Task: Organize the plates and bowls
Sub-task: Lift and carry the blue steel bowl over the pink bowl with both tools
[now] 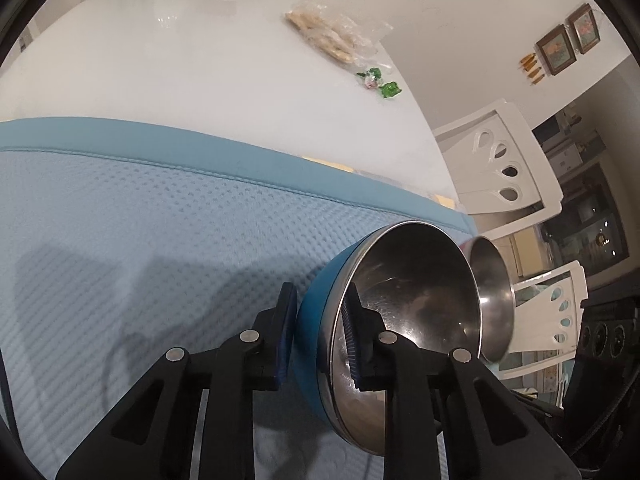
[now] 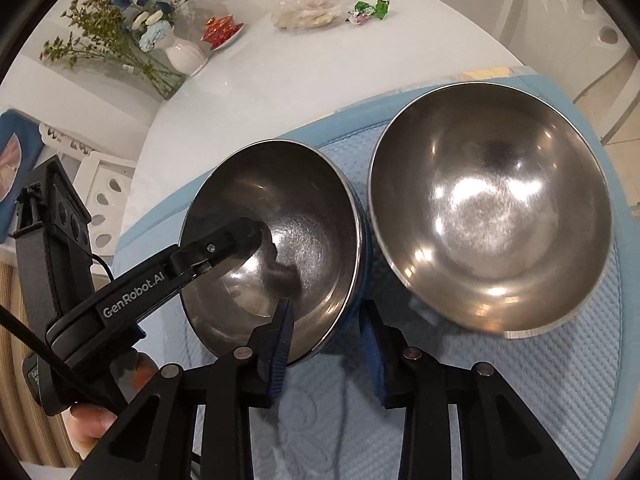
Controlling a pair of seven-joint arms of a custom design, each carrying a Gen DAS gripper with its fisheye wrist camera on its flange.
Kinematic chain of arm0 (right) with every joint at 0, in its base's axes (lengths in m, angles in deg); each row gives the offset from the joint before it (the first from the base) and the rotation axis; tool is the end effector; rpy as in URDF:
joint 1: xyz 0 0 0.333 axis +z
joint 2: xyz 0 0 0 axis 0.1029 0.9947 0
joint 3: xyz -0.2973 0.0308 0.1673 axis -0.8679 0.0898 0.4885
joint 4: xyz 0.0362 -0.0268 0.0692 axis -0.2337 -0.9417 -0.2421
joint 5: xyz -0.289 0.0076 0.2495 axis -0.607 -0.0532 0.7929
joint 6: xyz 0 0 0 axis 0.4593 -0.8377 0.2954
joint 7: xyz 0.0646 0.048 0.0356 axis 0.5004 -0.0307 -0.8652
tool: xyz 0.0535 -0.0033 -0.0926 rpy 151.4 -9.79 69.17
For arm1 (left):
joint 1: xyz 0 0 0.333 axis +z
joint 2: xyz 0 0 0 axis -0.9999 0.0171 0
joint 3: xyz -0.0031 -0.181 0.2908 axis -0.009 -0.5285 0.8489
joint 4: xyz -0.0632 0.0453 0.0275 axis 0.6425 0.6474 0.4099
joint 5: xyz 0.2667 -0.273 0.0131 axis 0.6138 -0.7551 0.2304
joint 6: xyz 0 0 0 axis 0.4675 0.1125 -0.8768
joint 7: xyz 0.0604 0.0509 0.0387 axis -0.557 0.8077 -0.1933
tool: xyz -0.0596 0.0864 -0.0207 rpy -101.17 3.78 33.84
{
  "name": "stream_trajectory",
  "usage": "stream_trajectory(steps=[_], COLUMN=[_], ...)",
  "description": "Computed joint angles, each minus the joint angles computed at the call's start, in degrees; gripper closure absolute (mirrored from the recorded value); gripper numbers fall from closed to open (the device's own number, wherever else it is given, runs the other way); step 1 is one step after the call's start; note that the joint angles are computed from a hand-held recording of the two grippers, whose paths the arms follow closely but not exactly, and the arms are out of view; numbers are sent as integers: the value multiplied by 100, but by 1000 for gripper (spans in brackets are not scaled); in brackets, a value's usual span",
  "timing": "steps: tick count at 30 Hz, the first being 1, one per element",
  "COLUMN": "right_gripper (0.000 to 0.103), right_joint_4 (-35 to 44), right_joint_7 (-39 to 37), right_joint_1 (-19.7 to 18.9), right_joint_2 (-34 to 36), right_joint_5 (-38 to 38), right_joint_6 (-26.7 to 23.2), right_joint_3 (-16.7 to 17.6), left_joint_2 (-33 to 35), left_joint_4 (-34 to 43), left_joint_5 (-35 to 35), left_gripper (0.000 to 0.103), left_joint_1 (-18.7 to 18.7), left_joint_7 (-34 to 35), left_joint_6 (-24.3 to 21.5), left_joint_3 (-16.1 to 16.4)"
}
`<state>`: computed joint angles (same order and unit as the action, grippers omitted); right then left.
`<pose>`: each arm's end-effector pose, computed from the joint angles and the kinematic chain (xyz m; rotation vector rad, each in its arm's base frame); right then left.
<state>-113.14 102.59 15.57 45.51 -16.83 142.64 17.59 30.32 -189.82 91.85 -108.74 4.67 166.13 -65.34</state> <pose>0.4469 0.0983 0.4695 -2.0258 1.6965 0.2157 0.4376 -0.3023 0.4424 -2.3874 1.7343 -0.9773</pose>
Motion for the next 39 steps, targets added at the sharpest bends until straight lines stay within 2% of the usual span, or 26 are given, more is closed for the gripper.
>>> stream_trajectory(steps=[5, 10, 13, 15, 21, 33, 39], right_gripper=[70, 70, 70, 70, 70, 70, 70], right_joint_4=[-165, -420, -565, -638, -898, -1168, -1300], right_joint_7=[41, -45, -11, -13, -285, -591, -802], right_joint_1=[-29, -123, -230, -302, -602, -1426, -1844], right_joint_2=[-455, -1132, -1558, -1810, -2784, -3793, -4077], right_joint_5=[-146, -262, -373, -415, -675, -1146, -1429], right_joint_6=[-355, -827, -1100, -1283, -1806, -3065, -3769], right_joint_3=[1, -54, -46, -57, -170, -337, -407], left_joint_2=[-456, -1066, -1384, -1538, -1843, -1720, -1694], left_joint_4=[-289, -575, -470, -347, -214, 206, 138], left_joint_5=[274, 863, 1549, 1830, 2152, 2660, 2737], left_gripper=[83, 84, 83, 83, 83, 83, 83], left_joint_1=[-85, -233, -158, -276, -696, -1291, -1558], left_joint_7=[-521, -1297, -1853, -2058, -2426, -2943, -3419], left_joint_6=[66, -5, -587, -1050, -1610, -2281, -2367], left_joint_3=[-28, -136, -470, -598, -740, -1187, -1332])
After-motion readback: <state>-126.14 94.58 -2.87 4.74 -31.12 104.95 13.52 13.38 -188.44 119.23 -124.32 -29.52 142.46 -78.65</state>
